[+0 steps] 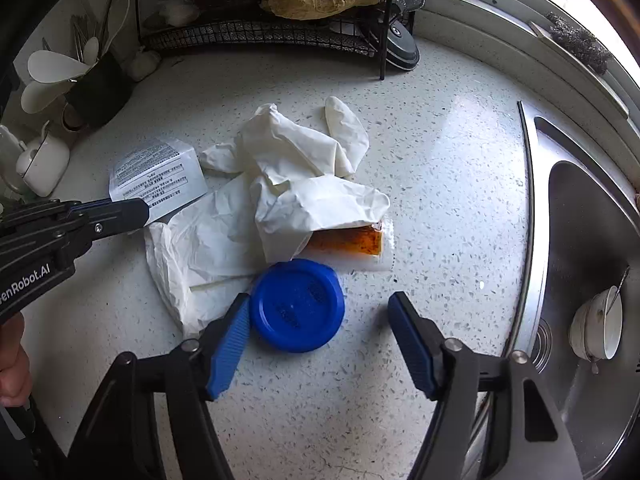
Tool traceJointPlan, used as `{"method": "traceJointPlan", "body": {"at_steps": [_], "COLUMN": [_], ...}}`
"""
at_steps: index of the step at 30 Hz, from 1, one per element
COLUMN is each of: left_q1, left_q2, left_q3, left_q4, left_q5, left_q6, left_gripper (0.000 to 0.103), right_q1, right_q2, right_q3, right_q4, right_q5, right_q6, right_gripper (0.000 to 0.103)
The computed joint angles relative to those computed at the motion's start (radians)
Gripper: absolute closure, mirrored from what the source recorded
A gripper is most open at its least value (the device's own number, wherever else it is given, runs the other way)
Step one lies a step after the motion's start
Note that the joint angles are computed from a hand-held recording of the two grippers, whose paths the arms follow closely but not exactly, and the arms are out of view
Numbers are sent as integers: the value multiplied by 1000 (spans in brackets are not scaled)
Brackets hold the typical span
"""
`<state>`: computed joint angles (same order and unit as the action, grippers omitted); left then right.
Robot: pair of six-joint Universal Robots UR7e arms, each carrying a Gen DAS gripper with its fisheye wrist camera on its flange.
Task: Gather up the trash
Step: 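Grasp the blue bottle cap with the right gripper while the left holds the leaflet, then carry the leaflet and blue cap down toward the red bucket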
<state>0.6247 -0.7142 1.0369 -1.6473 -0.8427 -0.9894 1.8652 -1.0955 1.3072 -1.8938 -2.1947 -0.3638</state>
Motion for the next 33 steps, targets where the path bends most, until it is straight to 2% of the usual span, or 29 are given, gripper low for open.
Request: {"method": "traceJointPlan", "body": {"at_steps": [1, 2, 5, 18, 24, 33], "left_q1": [-2, -5, -19, -107, -142, -199], "left_q2": [0, 2, 8, 33, 86, 180], "left_q3": [-1, -7, -16, -55, -121, -199], "left_q4": [7, 21, 43, 50, 74, 89], "left_q5": [2, 5, 14, 69, 56, 15], "left_q6": [-7, -15, -23, -26, 13, 34], "left_gripper": [100, 100, 100, 100, 100, 100], "right_q1": [2, 4, 2, 0, -8, -44], "right_q2": [0, -1, -14, -108, -170, -282], "right_q3": [5, 7, 20, -1, 13, 78], "right_q4": [-8, -14, -33, -15, 1, -14], "right_q5": [-5, -13, -15, 80, 110, 111], "right_q6": [-6, -16, -40, -66, -36, -32], "right_gripper": [55, 59, 60, 60, 60, 60]}}
